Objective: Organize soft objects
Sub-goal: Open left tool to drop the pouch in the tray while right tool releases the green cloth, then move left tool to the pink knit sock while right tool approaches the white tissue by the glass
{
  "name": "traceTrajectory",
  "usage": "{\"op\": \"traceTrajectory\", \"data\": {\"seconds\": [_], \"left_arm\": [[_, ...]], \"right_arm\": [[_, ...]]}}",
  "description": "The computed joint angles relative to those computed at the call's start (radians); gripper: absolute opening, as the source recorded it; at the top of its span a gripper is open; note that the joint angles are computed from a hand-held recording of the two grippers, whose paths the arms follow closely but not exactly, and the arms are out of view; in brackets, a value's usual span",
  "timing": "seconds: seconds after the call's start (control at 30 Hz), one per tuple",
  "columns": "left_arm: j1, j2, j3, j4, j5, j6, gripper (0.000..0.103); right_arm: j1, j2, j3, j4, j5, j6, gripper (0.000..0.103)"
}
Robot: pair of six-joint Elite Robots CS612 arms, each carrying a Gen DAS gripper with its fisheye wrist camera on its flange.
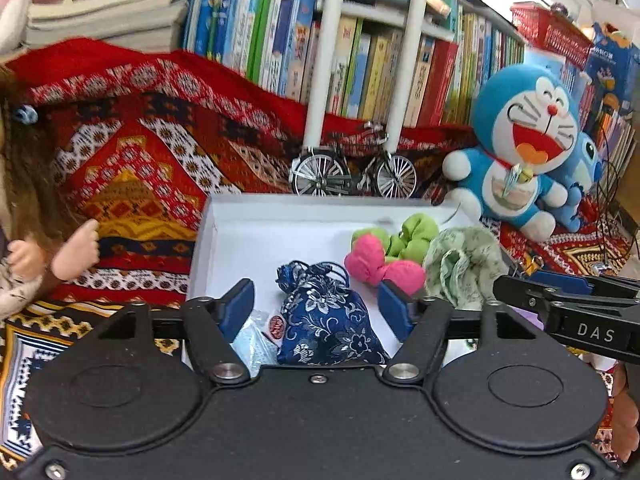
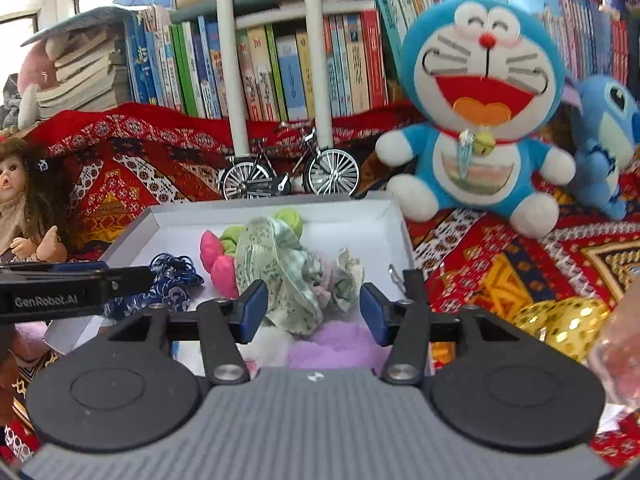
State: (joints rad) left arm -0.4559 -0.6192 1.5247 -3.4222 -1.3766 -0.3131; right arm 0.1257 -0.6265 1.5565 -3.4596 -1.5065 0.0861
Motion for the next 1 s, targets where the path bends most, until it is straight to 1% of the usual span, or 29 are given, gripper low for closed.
{"op": "traceTrajectory", "data": {"seconds": [0.13,0.23,0.3,0.33,0.47,0.53,0.6,0.8,1.0], "left_arm": [[-0.008,-0.022,0.040,-0.051,0.026,0.019,0.077],[-0.013,-0.038,0.069,-0.082,0.038,0.018,0.081],[-0.015,-0.049,0.088,-0.100,0.042,0.014,0.084],[-0.016,-0.053,0.099,-0.113,0.044,0.013,0.086],[-0.020,-0.073,0.139,-0.141,0.058,0.007,0.088],[-0.022,-0.083,0.157,-0.146,0.061,0.003,0.089],[-0.024,-0.090,0.175,-0.159,0.065,-0.001,0.090],[-0.031,-0.104,0.225,-0.206,0.077,-0.008,0.093],[-0.040,-0.114,0.268,-0.253,0.100,0.004,0.094]], "right_arm": [[-0.006,-0.015,0.029,-0.038,0.016,0.016,0.073],[-0.006,-0.024,0.051,-0.080,0.007,0.009,0.079],[-0.006,-0.031,0.068,-0.109,0.003,0.008,0.085],[-0.007,-0.035,0.078,-0.125,0.005,0.011,0.086],[-0.009,-0.049,0.112,-0.179,0.006,0.000,0.089],[-0.009,-0.054,0.128,-0.207,0.000,-0.021,0.092],[-0.009,-0.058,0.144,-0.239,-0.004,-0.039,0.097],[-0.008,-0.068,0.187,-0.307,-0.016,-0.082,0.102],[-0.012,-0.074,0.223,-0.348,-0.026,-0.097,0.103]]}}
